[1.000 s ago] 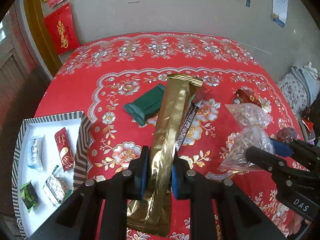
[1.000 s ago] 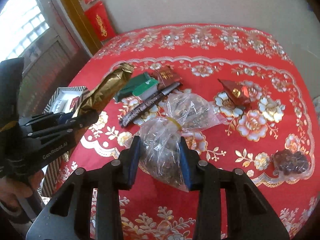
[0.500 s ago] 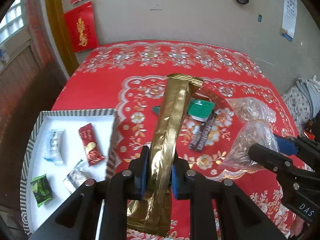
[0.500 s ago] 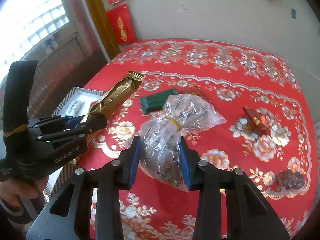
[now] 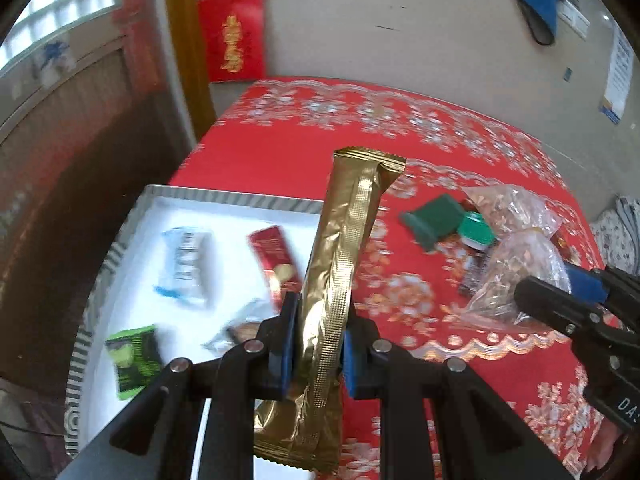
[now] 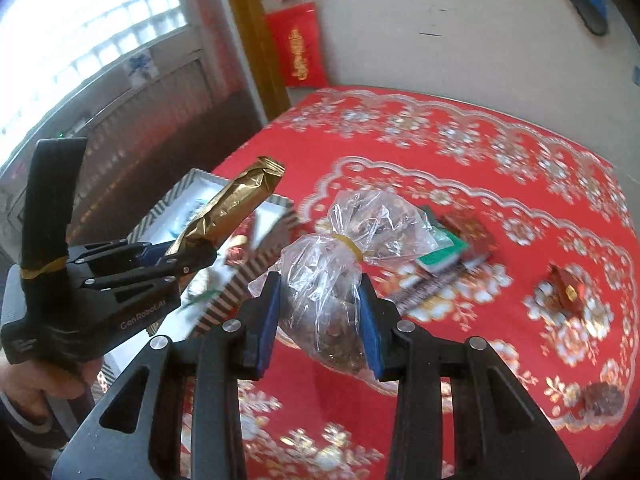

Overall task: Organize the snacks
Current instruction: 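Carry the gold bar and clear bag over the white tray and open both grippers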

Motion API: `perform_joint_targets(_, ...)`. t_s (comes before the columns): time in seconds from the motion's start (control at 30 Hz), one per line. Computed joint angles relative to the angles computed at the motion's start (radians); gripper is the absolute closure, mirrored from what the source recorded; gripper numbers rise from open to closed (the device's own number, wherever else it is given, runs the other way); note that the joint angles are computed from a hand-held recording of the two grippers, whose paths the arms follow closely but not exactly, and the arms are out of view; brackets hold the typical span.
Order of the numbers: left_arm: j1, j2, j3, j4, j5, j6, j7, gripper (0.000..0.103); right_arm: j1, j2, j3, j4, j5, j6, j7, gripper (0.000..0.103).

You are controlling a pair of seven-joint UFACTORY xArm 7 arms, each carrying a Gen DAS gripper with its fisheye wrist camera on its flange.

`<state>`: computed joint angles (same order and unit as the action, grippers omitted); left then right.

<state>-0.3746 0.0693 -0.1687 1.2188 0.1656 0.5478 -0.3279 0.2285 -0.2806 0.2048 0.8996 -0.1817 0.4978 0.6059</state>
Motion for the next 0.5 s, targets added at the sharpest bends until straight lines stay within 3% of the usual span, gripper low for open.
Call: perform_joint_targets(0.5, 0.084, -0.017, 0.051, -0.010, 0.103, 0.059, -0.076, 0.082, 0.093, 0.240, -0.020, 0.244, 0.082, -0.003, -0.144, 0.067)
